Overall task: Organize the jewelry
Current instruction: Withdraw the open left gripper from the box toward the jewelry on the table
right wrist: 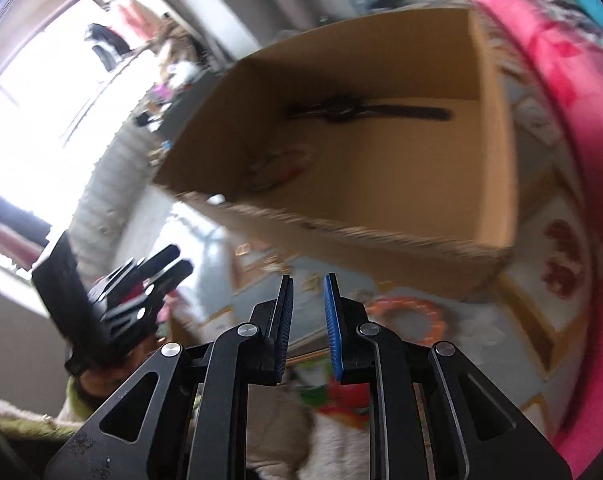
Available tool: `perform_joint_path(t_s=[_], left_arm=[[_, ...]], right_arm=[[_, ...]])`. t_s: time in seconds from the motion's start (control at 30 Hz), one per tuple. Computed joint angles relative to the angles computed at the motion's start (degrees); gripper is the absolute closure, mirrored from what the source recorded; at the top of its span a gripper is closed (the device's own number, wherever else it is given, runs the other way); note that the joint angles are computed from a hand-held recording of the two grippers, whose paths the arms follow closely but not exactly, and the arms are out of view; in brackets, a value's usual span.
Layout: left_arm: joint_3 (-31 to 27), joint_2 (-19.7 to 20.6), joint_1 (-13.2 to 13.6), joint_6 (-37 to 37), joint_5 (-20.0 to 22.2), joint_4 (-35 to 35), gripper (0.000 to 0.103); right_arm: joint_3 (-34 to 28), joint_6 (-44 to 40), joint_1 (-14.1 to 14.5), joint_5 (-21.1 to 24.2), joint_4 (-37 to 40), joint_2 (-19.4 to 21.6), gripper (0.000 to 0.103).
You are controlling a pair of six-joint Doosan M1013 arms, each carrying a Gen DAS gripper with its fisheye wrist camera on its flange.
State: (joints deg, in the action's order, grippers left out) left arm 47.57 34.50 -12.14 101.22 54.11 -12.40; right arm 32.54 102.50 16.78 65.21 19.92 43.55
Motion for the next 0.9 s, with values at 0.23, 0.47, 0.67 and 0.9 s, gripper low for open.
perform_joint_path(t_s=[0.23,0.47,0.67,0.9], left_arm=[[-1.08,1.67,-0.54,0.71,0.12,0.83,0.063],[-2.0,2.66,-1.2,1.75,0.57,2.1,0.068],[-3.51,3.7,-1.5,2.12,1.65,2.97,0.071],[-5.73,5.1,-1.87,1.25,3.71,5.39,0.082]], right_arm=[[3.21,-0.53,-1.44,-3.77,3.84,-1.61,0.089],[4.53,1.15,-0.87,-8.18,-1.73,-2.62,0.086],[5.62,-0.14,-1.1,-8.93,0.74,-2.79,0.086],[5.93,-3.5,-0.36,-7.39,3.29,-2.54,0.084]])
